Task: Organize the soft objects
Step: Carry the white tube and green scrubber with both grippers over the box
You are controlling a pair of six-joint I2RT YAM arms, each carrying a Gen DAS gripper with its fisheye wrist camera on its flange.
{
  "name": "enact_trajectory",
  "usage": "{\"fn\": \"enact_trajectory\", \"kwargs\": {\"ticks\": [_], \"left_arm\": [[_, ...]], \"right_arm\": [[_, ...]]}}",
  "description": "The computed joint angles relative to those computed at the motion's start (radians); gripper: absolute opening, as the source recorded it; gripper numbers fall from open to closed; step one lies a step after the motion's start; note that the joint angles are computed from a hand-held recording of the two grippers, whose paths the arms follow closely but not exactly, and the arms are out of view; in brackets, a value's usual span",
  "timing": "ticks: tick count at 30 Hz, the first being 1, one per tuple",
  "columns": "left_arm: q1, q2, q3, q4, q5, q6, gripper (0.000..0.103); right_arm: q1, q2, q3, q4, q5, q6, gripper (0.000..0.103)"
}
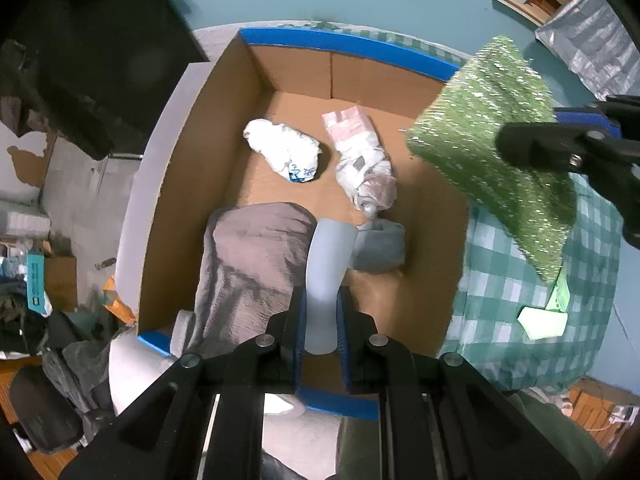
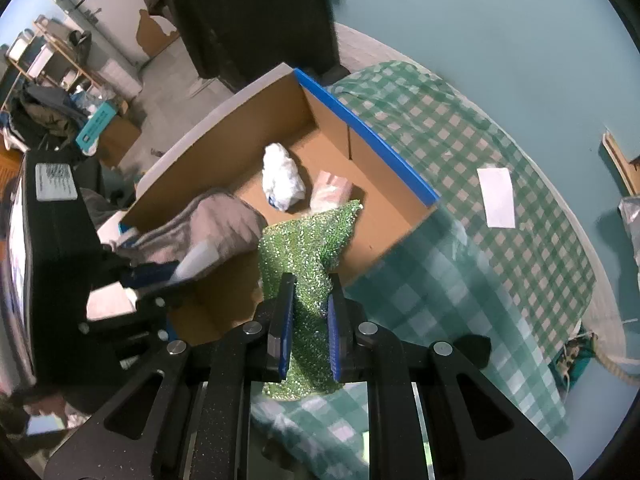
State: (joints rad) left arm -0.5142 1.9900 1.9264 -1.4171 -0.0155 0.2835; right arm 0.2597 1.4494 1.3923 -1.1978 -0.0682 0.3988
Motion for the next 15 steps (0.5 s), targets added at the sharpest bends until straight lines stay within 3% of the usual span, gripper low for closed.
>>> {"fn": "enact_trajectory", "kwargs": {"ticks": [15], "left_arm": [[0.02,0.1,0.103,-0.025,-0.017,-0.031,0.016]], "right_arm": [[-0.007,0.192,0.104,0.071,-0.022,0.02,0.015]]}}
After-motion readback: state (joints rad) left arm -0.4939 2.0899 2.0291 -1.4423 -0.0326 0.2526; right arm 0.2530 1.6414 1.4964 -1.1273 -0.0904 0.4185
